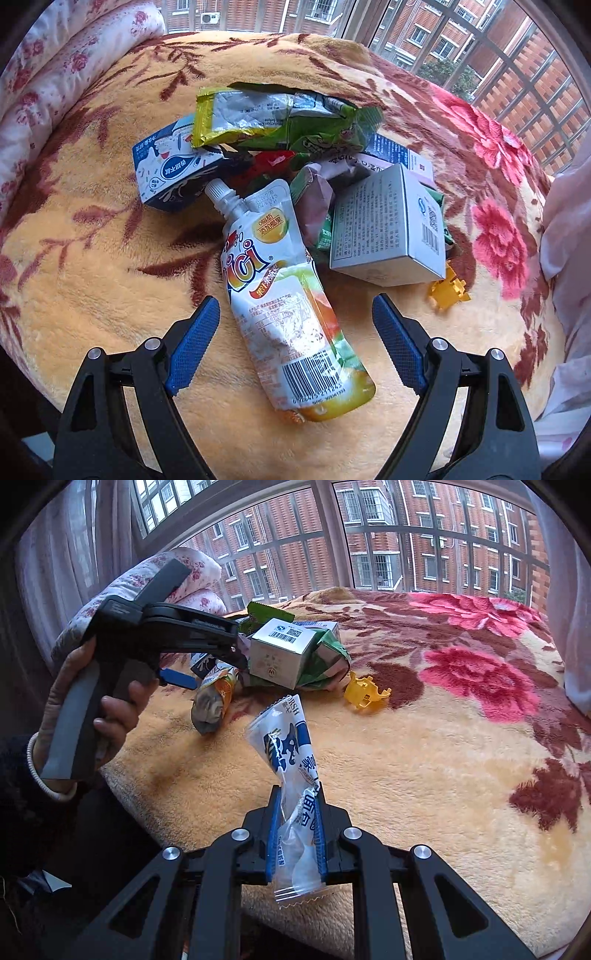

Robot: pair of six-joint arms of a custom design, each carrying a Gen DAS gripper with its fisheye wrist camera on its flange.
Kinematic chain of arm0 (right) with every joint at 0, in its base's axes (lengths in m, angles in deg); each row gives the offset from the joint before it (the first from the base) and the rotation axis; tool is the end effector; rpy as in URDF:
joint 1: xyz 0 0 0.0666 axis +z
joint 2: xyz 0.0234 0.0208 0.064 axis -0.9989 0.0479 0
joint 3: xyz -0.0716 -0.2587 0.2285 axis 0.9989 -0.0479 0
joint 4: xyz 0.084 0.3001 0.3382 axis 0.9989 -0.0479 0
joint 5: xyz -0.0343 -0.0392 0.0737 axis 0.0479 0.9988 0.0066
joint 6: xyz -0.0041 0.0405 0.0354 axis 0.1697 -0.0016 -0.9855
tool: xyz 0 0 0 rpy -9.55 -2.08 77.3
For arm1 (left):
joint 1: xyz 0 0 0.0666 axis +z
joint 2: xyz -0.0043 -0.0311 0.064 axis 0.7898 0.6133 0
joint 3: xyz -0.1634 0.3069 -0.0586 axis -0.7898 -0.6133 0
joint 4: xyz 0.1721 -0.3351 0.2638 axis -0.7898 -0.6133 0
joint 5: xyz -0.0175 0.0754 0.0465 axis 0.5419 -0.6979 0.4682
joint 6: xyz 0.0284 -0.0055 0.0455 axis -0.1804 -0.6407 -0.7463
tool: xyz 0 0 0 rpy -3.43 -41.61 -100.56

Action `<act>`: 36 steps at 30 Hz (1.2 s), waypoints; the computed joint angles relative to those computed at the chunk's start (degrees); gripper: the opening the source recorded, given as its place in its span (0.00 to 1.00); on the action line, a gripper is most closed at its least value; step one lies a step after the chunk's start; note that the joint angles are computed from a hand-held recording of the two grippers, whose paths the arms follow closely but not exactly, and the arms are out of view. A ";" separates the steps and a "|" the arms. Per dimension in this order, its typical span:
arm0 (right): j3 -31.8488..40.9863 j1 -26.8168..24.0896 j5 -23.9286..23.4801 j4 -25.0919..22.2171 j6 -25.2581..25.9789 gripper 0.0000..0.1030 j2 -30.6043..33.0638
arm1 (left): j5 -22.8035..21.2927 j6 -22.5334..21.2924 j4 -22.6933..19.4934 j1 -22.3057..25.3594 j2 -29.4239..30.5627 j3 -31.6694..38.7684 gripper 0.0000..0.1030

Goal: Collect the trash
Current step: 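Grasp the white wrapper with the right tool while the left tool grasps the juice pouch, then carry the white wrapper and juice pouch down over the orange bucket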

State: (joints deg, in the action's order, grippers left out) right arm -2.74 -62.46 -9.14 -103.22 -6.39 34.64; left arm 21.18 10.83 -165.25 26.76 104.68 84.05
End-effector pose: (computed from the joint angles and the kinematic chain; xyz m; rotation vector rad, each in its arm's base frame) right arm 0.4055 0.1996 0.4689 -0.7492 2.3480 0.5656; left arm 0.4835 -0.2225 0.4923 -0.6819 2.6324 -0.1246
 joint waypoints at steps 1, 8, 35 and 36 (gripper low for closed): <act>-0.26 -0.05 -0.16 0.13 -0.07 0.16 -0.22 | -0.30 0.20 -0.43 0.03 0.49 0.14 0.80; -1.17 -0.27 -1.50 0.66 -0.89 0.16 -0.52 | 0.47 0.60 0.61 0.95 0.79 -2.45 0.74; -2.40 5.81 2.13 1.05 -5.12 0.16 -2.58 | -21.79 -19.72 9.51 -13.49 -21.16 -18.96 0.45; -2.38 6.26 2.39 1.01 -5.42 0.16 -2.69 | -21.64 -19.61 9.40 -13.90 -21.99 -19.66 0.45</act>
State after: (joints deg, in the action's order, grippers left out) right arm -5.12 -56.20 -6.75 -102.21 -11.81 31.95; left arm -0.46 -8.78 -155.85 12.87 82.69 64.39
